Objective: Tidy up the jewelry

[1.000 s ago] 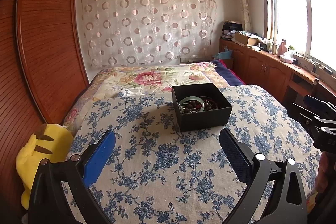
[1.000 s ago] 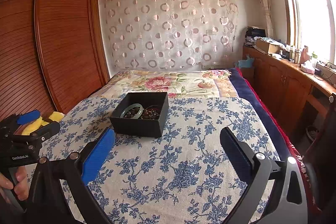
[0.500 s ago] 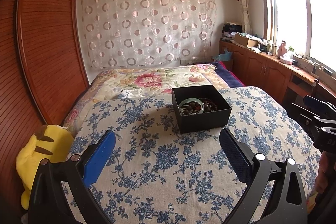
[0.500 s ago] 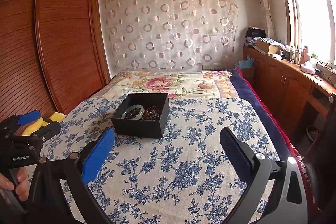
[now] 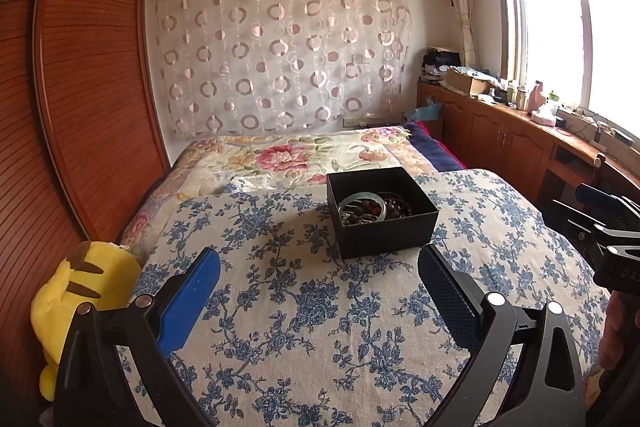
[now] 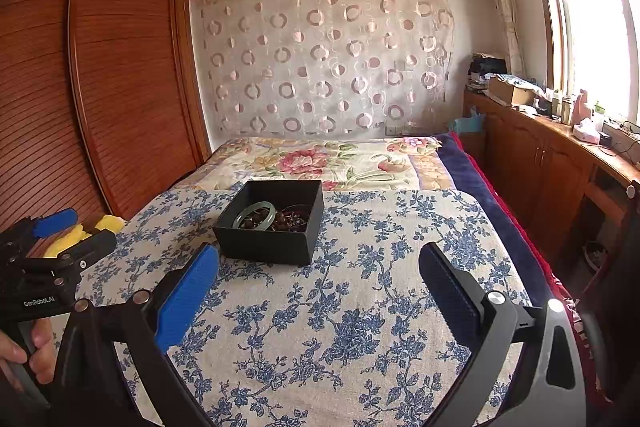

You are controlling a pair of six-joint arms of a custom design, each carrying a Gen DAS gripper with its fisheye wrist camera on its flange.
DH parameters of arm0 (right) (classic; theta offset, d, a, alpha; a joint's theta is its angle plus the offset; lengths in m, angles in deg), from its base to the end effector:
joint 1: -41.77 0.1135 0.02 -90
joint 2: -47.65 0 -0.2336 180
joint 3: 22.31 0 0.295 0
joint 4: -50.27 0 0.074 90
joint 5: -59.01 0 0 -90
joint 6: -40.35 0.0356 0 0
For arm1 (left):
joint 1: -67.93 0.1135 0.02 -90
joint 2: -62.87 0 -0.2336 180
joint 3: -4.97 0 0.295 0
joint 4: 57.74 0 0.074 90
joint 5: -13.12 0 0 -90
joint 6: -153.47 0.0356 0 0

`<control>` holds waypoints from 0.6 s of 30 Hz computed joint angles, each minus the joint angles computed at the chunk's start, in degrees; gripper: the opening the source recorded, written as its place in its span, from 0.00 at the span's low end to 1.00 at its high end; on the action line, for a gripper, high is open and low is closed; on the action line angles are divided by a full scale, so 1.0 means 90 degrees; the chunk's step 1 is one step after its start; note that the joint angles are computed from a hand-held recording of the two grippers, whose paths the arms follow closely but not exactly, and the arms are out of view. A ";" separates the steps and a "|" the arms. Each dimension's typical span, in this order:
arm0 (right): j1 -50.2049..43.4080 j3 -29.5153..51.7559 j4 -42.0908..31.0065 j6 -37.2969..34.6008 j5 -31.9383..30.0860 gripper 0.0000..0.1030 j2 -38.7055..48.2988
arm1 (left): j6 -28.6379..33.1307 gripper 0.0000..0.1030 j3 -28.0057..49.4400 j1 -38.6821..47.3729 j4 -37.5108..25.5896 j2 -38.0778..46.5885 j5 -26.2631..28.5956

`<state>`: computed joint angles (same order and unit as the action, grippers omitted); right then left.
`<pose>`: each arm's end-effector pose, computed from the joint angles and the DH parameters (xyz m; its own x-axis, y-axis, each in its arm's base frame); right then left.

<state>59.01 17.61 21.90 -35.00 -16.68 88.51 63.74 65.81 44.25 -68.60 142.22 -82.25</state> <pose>0.2250 0.0606 0.2084 -0.4729 0.1098 -0.8742 0.0396 0.9938 0.1035 0.3237 -0.1383 0.1957 -0.4476 0.2014 -0.8712 0.3273 0.9436 0.0500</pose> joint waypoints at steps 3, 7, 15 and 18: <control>0.0003 -0.0005 0.0007 0.0004 0.0003 0.98 0.0000 | 0.0002 0.93 -0.0019 0.0002 0.0003 -0.0020 -0.0002; 0.0010 0.0015 -0.0022 0.0003 0.0014 0.98 -0.0016 | 0.0003 0.93 -0.0010 0.0001 0.0005 -0.0021 0.0003; 0.0034 0.0040 -0.0043 -0.0006 0.0039 0.98 -0.0021 | -0.0003 0.93 -0.0009 0.0000 0.0006 -0.0030 0.0005; 0.0027 0.0019 -0.0031 0.0001 0.0034 0.98 -0.0033 | 0.0003 0.93 0.0002 -0.0005 0.0007 -0.0021 -0.0003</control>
